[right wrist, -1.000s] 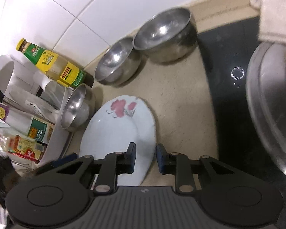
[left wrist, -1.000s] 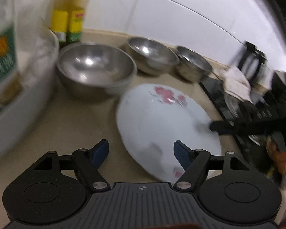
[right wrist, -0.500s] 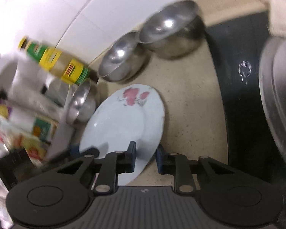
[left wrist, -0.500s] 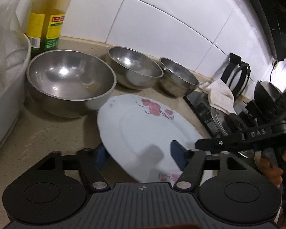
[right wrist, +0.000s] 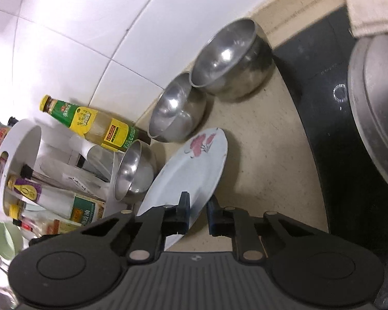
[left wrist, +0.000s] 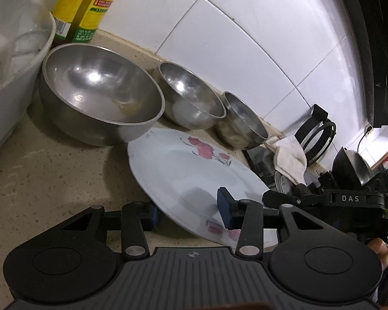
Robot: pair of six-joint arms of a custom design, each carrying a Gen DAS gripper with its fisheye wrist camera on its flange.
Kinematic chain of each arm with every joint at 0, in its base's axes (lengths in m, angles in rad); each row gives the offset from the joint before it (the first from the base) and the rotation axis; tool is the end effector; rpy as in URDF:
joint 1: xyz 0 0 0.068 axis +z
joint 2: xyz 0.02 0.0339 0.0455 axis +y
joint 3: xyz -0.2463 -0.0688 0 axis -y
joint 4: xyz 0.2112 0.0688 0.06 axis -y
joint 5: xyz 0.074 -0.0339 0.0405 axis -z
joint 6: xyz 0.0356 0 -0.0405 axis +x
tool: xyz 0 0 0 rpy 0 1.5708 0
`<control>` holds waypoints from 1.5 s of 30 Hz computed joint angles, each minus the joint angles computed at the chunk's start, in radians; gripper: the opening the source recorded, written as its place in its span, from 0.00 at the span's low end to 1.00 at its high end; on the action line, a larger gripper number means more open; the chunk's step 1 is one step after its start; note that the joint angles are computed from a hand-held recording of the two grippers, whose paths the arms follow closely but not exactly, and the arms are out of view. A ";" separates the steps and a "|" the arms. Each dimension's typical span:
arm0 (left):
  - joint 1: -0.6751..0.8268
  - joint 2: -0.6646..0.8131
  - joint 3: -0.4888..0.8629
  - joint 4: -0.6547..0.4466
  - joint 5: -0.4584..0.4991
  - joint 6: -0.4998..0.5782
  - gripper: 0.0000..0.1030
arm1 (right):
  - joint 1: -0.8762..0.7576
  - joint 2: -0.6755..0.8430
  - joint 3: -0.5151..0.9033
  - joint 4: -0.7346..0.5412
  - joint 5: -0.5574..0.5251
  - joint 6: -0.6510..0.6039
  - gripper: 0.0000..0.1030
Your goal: Organize plates and bowls
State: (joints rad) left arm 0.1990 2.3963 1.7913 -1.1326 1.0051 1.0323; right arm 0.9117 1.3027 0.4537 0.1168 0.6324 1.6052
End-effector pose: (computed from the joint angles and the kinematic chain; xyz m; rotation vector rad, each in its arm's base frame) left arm 0.3916 0.0483 0.1180 0.8771 2.2565 -1.2019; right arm 0.1487 0.1577 0.1634 1.0528 1.9664 0.7143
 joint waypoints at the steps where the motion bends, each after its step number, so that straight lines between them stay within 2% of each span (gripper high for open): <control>1: 0.004 -0.006 -0.006 -0.004 0.005 0.012 0.50 | 0.010 0.000 0.018 -0.028 0.011 -0.002 0.15; 4: 0.016 -0.007 -0.002 -0.040 0.015 0.053 0.50 | 0.043 -0.006 0.055 -0.092 0.044 -0.019 0.15; 7: 0.021 -0.040 -0.058 0.000 0.011 0.070 0.50 | 0.064 -0.010 0.063 -0.120 0.050 -0.002 0.15; 10: 0.035 -0.040 -0.058 -0.031 0.016 0.099 0.50 | 0.097 -0.020 0.066 -0.141 0.066 0.027 0.15; 15: 0.059 -0.127 -0.159 0.042 0.016 0.133 0.50 | 0.162 -0.027 0.078 -0.158 0.110 0.044 0.16; 17: 0.075 -0.134 -0.157 0.009 0.019 0.158 0.50 | 0.181 -0.031 0.089 -0.170 0.121 0.045 0.16; 24: 0.162 -0.237 -0.281 -0.008 0.022 0.246 0.50 | 0.287 -0.017 0.128 -0.194 0.184 0.065 0.16; 36: 0.385 -0.361 -0.434 -0.153 0.000 0.479 0.50 | 0.484 0.027 0.185 -0.204 0.264 0.090 0.16; 40: 0.475 -0.384 -0.483 -0.214 -0.019 0.587 0.50 | 0.542 0.050 0.211 -0.219 0.276 0.108 0.16; 45: 0.559 -0.360 -0.481 -0.313 -0.061 0.713 0.50 | 0.623 0.117 0.297 -0.306 0.308 0.175 0.17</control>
State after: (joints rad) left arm 0.7583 2.0364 1.3107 -1.4460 0.9442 1.7454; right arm 1.5348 1.4192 0.7503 -0.1896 0.9399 1.7798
